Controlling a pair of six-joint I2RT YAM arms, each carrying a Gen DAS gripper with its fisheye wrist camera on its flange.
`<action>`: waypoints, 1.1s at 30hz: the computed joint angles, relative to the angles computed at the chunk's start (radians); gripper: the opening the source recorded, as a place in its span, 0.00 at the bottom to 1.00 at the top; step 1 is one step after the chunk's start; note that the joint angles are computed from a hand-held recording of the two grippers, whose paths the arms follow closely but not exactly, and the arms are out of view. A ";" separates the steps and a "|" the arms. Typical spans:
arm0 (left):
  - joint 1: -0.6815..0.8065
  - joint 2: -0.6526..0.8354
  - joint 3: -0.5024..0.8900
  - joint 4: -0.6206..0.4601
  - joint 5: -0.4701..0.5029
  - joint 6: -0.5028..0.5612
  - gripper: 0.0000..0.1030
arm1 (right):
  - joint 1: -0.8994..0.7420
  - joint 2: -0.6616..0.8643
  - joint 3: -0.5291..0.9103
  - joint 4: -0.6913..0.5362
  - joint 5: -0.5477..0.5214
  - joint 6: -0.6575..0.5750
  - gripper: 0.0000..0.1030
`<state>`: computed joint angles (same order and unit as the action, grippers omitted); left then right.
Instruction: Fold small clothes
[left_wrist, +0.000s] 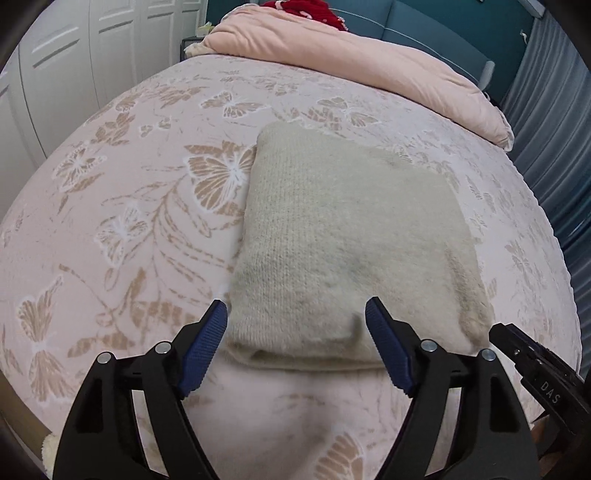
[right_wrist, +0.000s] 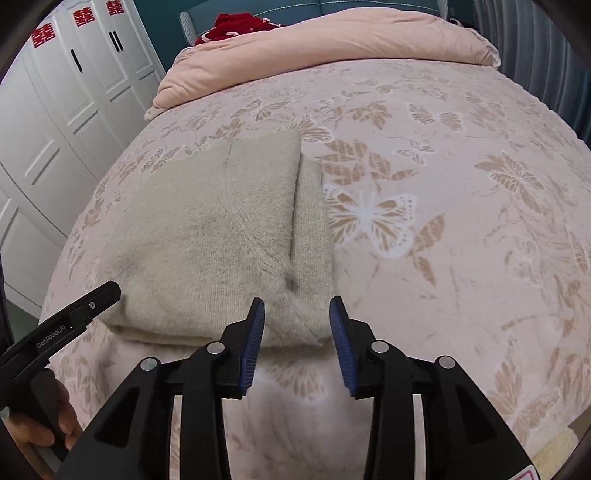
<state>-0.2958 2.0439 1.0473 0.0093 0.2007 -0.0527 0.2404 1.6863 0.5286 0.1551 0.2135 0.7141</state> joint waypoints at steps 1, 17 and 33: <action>-0.004 -0.043 -0.044 0.012 -0.001 0.010 0.79 | 0.019 -0.043 -0.025 -0.021 0.022 0.024 0.46; -0.178 -0.504 -0.544 0.138 -0.178 0.070 0.93 | 0.537 -0.294 -0.159 -0.414 0.349 0.564 0.68; -0.222 -0.617 -0.631 0.129 -0.276 0.016 0.93 | 0.653 -0.260 -0.105 -0.559 0.392 0.726 0.69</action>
<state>-0.5174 1.4268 0.4158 0.1380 -0.0754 -0.0365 0.8935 1.4268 0.4235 -0.4035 0.6053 1.4400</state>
